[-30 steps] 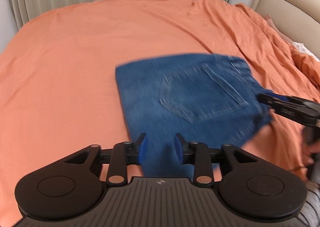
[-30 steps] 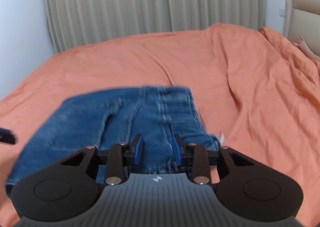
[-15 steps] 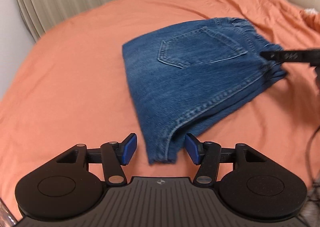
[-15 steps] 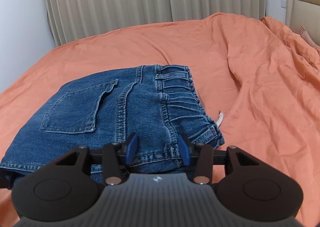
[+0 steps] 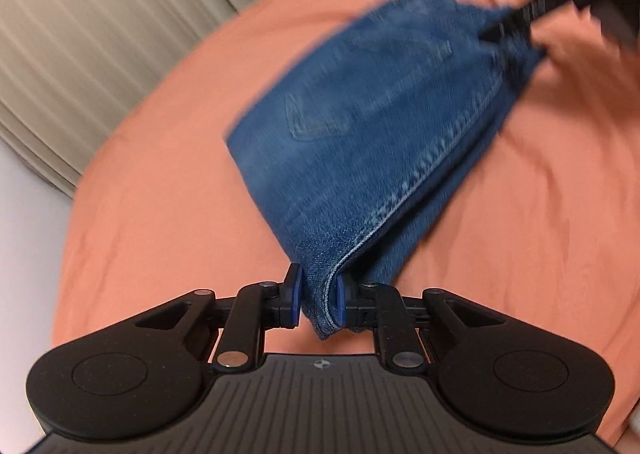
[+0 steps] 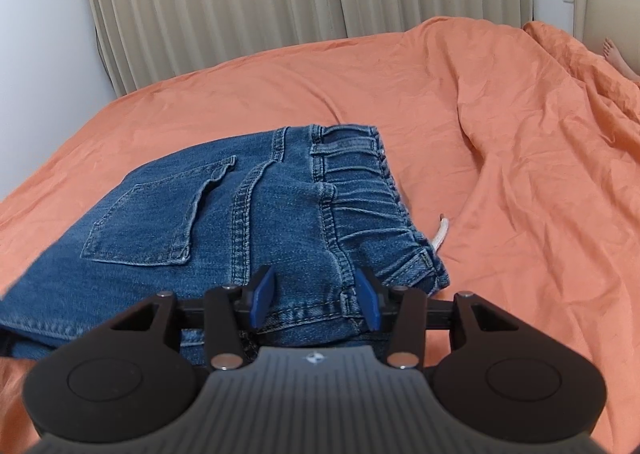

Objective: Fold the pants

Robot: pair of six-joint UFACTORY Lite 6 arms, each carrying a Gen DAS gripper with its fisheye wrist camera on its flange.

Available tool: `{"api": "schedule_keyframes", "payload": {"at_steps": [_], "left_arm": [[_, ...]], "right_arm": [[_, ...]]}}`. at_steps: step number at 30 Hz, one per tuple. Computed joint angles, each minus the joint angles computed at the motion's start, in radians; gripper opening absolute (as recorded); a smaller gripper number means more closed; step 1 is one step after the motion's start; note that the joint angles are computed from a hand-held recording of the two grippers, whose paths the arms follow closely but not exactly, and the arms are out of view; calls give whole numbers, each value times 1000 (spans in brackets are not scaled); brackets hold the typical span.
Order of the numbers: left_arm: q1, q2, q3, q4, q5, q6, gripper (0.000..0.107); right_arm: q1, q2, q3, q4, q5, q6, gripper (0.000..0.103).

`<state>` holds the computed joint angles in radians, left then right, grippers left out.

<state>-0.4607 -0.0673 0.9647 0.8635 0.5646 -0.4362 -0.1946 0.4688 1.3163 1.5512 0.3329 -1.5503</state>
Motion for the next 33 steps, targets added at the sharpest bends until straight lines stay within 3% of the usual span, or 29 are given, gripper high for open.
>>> {"api": "schedule_keyframes", "payload": {"at_steps": [5, 9, 19, 21, 23, 25, 30, 33], "left_arm": [[43, 90, -9, -29, -55, -53, 18], [73, 83, 14, -154, -62, 58, 19], [203, 15, 116, -664, 112, 439, 25], [190, -28, 111, -645, 136, 416, 26], [174, -72, 99, -622, 150, 389, 34], [171, -100, 105, -624, 159, 384, 46], [173, -84, 171, -642, 130, 394, 59], [191, -27, 228, -665, 106, 411, 59]], "right_arm": [[6, 16, 7, -88, -9, 47, 42], [18, 24, 4, -101, -39, 18, 42], [11, -8, -24, -30, -48, -8, 44], [7, -42, -52, -1, -42, -14, 54], [2, -88, -96, 77, -47, -67, 62], [-14, -134, -145, 187, -44, -140, 64], [-103, -182, -190, 129, 37, 97, 74], [-158, -149, -166, 44, 105, 276, 76]]}}
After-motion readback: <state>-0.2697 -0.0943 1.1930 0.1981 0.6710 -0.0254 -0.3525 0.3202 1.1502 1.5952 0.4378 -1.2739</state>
